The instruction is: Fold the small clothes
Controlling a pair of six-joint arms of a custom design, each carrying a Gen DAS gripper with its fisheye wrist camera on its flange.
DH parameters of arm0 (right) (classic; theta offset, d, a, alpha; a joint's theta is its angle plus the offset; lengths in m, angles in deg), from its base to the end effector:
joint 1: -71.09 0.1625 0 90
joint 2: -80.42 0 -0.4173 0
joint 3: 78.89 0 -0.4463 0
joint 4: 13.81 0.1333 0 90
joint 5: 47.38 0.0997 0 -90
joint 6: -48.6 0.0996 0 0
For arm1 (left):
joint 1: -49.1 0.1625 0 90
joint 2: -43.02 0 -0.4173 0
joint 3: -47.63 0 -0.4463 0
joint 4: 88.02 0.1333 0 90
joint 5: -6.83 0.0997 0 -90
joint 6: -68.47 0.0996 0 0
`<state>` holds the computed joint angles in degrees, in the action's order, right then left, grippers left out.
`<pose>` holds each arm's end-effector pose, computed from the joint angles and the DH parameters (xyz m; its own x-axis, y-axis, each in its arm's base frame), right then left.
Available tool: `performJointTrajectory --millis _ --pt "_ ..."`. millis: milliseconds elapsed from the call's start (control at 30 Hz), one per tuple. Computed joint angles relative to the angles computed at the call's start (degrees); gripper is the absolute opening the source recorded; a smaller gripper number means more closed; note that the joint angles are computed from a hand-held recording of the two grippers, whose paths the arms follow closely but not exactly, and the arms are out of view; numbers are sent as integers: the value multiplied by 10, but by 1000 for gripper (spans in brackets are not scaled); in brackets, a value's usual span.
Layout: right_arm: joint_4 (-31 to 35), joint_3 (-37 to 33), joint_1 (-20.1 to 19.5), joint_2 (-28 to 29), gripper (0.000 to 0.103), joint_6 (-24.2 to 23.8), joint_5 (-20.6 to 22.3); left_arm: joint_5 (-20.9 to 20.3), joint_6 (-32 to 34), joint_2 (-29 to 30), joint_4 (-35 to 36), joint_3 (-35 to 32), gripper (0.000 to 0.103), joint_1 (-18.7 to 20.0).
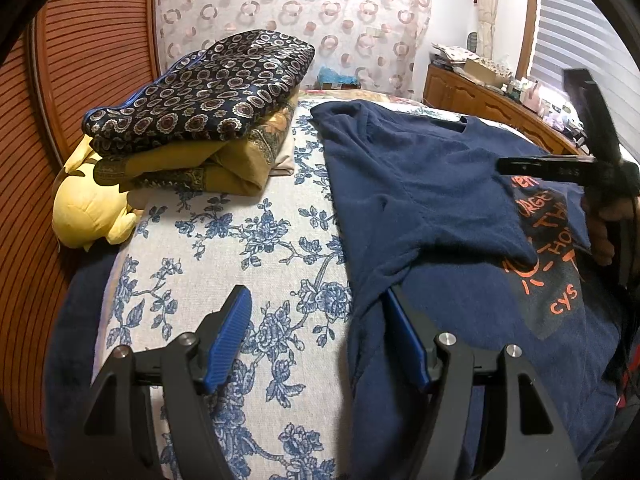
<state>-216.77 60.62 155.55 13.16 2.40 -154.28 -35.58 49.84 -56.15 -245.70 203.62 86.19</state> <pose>0.0619 -0.4431 0.1151 -0.6993 -0.3500 0.6233 -0.6235 0.7251 -0.2924 -0.1052 -0.3389 0.1537 -0.7408 0.2411 -0.6269 0.5770 0.7063 -0.4102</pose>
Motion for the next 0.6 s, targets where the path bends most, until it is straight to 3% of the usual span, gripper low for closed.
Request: performJointTrajectory --millis 167,367,433,600 --pt "-14 64 -36 -87 37 -28 53 16 -30 -39 45 5 68 -17" --pt "10 144 -114 -251 43 -59 132 88 -79 -89 99 12 68 -96" --pt "37 164 -150 -318 43 -71 160 98 -64 -69 56 9 68 -113" --pt "99 201 -260 -478 44 -103 233 87 -4 50 -104 -22 68 -111"
